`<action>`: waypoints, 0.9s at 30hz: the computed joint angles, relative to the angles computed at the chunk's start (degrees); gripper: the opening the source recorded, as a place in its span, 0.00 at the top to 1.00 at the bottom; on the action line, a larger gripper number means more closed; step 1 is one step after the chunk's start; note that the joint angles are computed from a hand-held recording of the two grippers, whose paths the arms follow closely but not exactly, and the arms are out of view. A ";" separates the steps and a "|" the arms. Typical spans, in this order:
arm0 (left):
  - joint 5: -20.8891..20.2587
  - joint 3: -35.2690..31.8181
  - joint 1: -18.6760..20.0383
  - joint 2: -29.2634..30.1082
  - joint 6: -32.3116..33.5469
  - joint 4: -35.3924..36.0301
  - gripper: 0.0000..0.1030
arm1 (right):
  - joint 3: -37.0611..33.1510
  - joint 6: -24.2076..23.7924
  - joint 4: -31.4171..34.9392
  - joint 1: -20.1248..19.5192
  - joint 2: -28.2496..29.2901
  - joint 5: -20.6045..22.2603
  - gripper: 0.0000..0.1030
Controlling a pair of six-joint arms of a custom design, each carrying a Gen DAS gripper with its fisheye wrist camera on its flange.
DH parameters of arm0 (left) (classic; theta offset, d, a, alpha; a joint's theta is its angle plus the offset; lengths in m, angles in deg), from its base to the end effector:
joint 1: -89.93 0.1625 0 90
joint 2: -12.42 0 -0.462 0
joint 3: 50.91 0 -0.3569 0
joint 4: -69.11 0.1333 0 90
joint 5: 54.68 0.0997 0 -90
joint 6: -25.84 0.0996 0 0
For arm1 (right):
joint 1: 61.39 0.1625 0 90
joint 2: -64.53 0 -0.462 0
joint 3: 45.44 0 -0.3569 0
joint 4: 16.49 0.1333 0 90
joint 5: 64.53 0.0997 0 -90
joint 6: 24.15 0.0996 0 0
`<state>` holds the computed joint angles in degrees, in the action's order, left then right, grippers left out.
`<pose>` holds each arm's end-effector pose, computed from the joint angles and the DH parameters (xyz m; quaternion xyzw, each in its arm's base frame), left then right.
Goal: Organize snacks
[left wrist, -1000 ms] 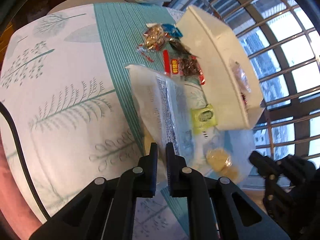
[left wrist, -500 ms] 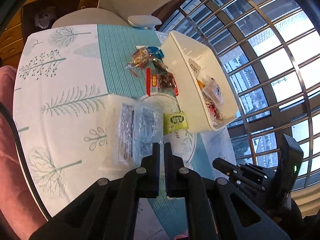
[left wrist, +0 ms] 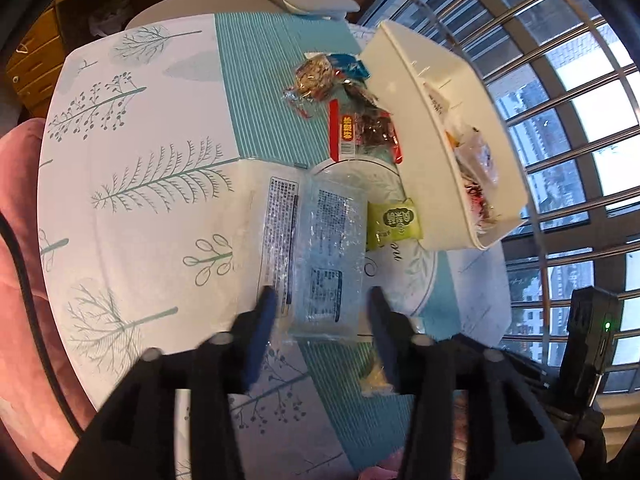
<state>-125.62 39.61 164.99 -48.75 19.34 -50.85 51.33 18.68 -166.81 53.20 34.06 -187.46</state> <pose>-0.0034 -0.6559 0.2992 0.0717 0.9836 -0.0360 0.1617 0.3350 -0.5418 -0.0236 -0.1372 -0.9479 0.1155 0.2632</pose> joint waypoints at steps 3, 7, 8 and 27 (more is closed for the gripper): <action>1.22 -1.23 -0.35 1.48 0.19 0.96 0.27 | 0.88 3.18 -0.64 -1.29 -0.10 2.34 0.57; 2.29 -4.15 -0.34 4.30 -1.18 4.71 0.15 | 1.01 6.69 0.01 -2.61 0.21 4.71 0.49; 2.26 -4.81 -0.23 4.92 -1.53 5.58 0.14 | 0.96 7.29 0.06 -2.88 0.35 5.33 0.47; 10.76 -12.08 -0.63 14.96 -2.93 14.34 0.01 | -4.35 11.37 9.82 -5.32 4.30 10.57 0.31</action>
